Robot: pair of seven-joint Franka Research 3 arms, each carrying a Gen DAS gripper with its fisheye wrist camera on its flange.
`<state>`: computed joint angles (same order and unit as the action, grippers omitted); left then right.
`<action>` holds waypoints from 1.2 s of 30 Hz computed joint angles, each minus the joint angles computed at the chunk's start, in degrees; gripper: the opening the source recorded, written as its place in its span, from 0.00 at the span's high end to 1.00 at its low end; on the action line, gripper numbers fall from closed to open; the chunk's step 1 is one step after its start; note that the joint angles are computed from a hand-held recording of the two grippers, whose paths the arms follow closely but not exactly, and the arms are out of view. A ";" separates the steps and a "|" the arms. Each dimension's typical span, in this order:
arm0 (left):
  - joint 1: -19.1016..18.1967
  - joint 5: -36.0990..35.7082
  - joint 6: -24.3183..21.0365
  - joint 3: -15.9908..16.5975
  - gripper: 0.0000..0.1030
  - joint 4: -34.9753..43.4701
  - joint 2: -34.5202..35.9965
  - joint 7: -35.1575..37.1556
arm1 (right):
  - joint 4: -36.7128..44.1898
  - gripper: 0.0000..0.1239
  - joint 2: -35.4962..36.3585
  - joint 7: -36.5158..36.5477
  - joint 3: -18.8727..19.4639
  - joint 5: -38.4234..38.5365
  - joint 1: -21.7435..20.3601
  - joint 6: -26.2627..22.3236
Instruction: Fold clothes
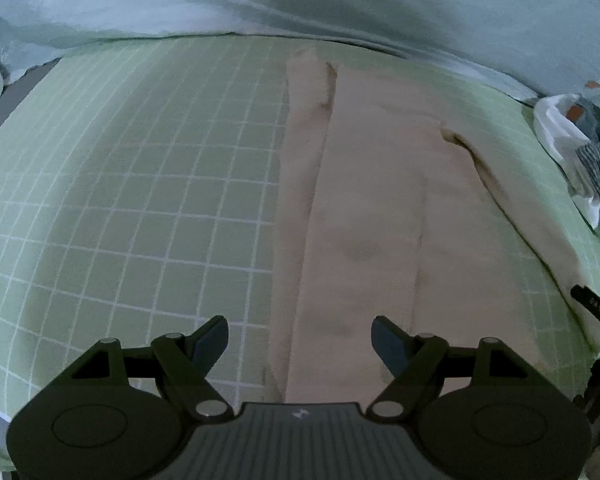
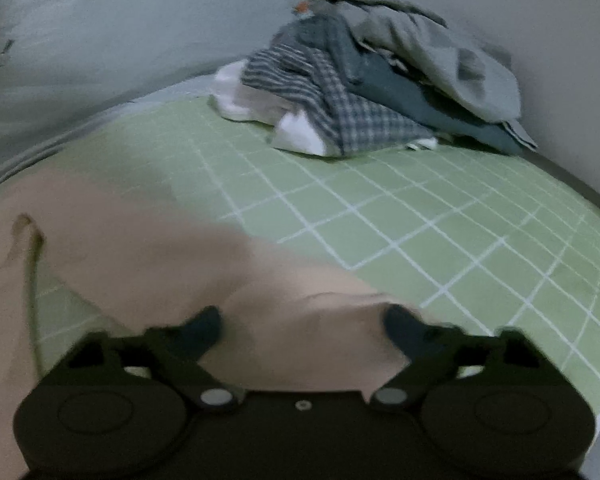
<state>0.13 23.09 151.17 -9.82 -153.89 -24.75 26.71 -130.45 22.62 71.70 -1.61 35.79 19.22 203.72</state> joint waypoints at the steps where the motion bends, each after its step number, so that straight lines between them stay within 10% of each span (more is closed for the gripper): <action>1: 0.11 -0.17 0.30 0.41 0.23 -0.21 -0.06 0.16 | -0.40 0.52 -0.32 0.84 1.22 -1.78 -1.29 0.18; 4: 1.10 -0.07 1.98 1.33 0.23 -0.31 0.70 0.77 | -0.40 0.90 -1.22 6.09 6.10 -8.61 -7.12 -1.93; 13: 4.90 0.64 9.03 4.13 0.23 0.82 4.56 6.75 | 5.07 0.92 3.24 27.46 34.26 -40.63 -32.39 -3.79; 19: 6.38 -1.78 11.30 5.67 0.23 2.14 7.13 10.41 | 12.10 0.91 14.34 23.48 52.10 -61.43 -41.20 -13.16; 23: 7.06 -3.02 12.31 5.62 0.23 2.29 7.78 11.22 | 12.57 0.81 12.58 20.02 48.06 -58.85 -35.43 -17.38; 25: 6.78 -3.91 12.86 5.76 0.23 2.21 8.07 11.86 | 10.39 0.48 9.53 20.34 44.49 -56.31 -32.72 -13.70; 31: 5.12 -7.23 14.88 6.06 0.23 3.20 10.12 15.13 | 6.23 0.20 1.53 17.30 24.55 -43.12 -15.77 -4.13; 34: 4.55 -7.15 16.51 5.61 0.23 5.08 12.54 16.98 | 5.51 0.17 0.57 14.25 15.86 -37.04 -8.56 -4.16; 36: 4.05 -7.09 16.34 5.17 0.22 7.04 14.42 18.07 | 4.66 0.17 0.14 15.39 17.06 -36.81 -10.94 -5.36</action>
<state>4.18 16.00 167.51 -4.65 -146.85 -10.34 44.78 -125.79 22.76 87.09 15.45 -1.02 8.28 198.36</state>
